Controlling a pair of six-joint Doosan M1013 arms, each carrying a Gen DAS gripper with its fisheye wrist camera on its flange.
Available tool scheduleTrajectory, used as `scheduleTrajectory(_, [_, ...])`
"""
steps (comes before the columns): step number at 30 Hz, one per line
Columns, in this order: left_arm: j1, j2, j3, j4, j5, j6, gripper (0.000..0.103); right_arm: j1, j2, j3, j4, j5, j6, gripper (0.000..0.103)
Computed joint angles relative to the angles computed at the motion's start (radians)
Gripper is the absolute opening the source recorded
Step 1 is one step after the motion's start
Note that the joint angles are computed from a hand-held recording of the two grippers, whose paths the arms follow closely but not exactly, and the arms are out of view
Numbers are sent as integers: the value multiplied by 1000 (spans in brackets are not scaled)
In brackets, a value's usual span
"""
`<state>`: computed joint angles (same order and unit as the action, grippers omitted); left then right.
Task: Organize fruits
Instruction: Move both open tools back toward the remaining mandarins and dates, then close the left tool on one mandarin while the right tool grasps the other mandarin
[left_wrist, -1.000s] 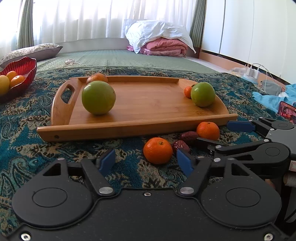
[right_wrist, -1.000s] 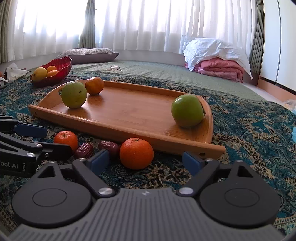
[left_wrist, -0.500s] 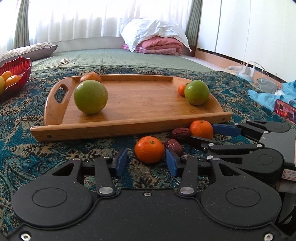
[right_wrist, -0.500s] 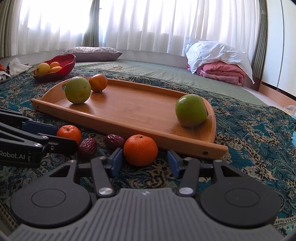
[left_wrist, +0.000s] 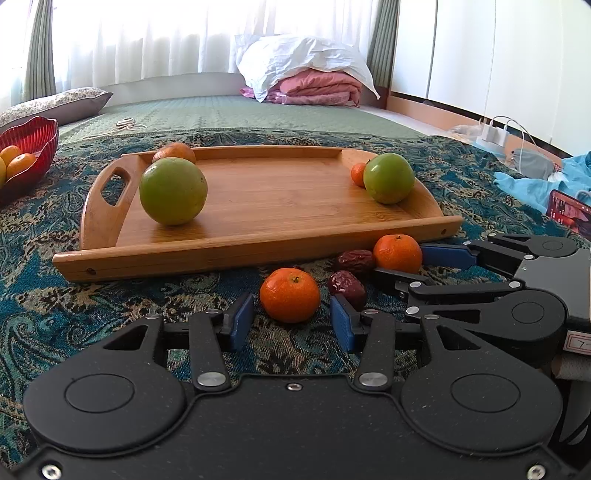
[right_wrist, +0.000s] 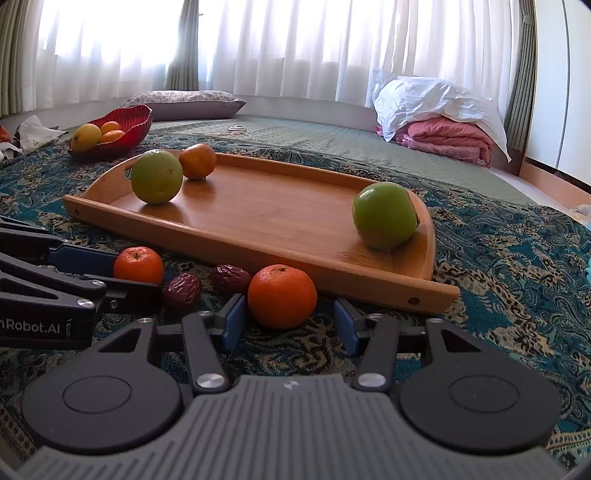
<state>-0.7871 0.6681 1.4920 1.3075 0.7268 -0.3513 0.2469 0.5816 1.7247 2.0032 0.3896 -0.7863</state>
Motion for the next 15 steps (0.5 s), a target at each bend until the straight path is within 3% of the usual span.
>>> scheduleTrajectory(3, [0,2,-3,0,3,0,43,1,-1,3,8,5,-17,57])
scheduleTrajectory(6, [-2,3,-3,13,11,-14,33,-1,-2,7,11,16,-30,50])
scheduleTrajectory(9, [-1,0,-1,13,12,-21,33,-3,-4,7,-17,23,-7,44])
scheduleTrajectory(15, [-8,-3,-3,27,52,-26,32,-5,-14,15,18,30,-13,42])
